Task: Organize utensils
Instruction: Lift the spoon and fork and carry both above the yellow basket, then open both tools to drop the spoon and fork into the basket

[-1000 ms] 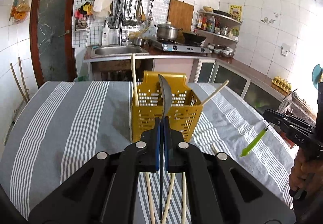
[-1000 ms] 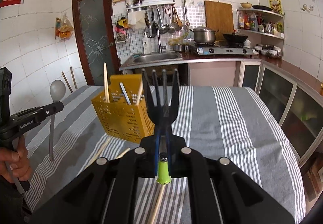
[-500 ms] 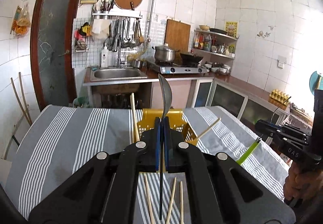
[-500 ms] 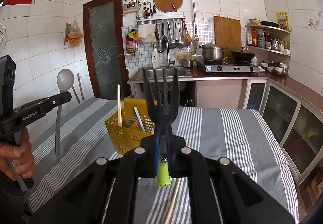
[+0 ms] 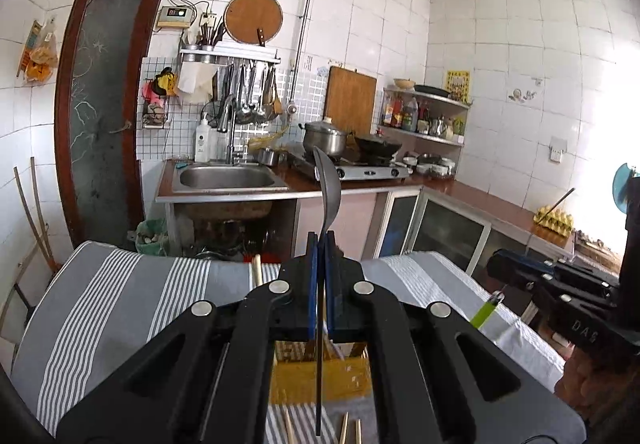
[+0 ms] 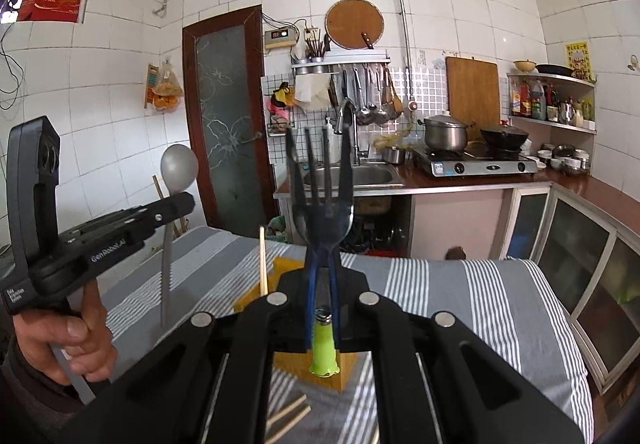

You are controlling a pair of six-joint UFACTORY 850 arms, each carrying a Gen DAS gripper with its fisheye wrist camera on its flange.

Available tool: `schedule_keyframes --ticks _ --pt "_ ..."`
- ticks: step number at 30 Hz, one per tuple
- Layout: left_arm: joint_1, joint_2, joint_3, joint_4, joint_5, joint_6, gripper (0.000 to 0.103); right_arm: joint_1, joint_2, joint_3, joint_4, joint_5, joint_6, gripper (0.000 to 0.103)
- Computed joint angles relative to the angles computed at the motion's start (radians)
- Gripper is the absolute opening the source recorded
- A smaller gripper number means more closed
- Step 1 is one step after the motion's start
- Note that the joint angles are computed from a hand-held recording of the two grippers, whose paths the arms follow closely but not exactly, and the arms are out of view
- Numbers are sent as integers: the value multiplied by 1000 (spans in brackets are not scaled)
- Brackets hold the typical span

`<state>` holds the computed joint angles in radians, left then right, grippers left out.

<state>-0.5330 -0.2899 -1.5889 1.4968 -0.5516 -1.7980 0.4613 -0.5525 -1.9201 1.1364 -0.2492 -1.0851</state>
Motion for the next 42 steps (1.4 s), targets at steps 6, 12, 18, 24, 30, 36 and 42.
schedule_keyframes --ticks 6,12,18,24,30,36,42 --pt "35 -69 -82 27 31 5 2 20 -106 -163 -262 -23 267 6" --pt "69 -122 -114 39 79 -23 2 31 -222 -329 -483 -65 497 6" --pt "98 -121 -42 313 130 -321 2 39 -330 -482 -628 -128 647 6" --pt "105 -139 -14 415 111 -432 2 43 -388 -559 -696 -164 725 6" --pt "116 -157 -7 478 111 -508 2 46 -390 -557 -699 -168 730 6" --pt "124 -178 -34 440 114 -474 2 46 -404 -583 -706 -180 738 6" --pt "123 -181 -45 444 103 -460 2 46 -422 -614 -726 -194 758 6"
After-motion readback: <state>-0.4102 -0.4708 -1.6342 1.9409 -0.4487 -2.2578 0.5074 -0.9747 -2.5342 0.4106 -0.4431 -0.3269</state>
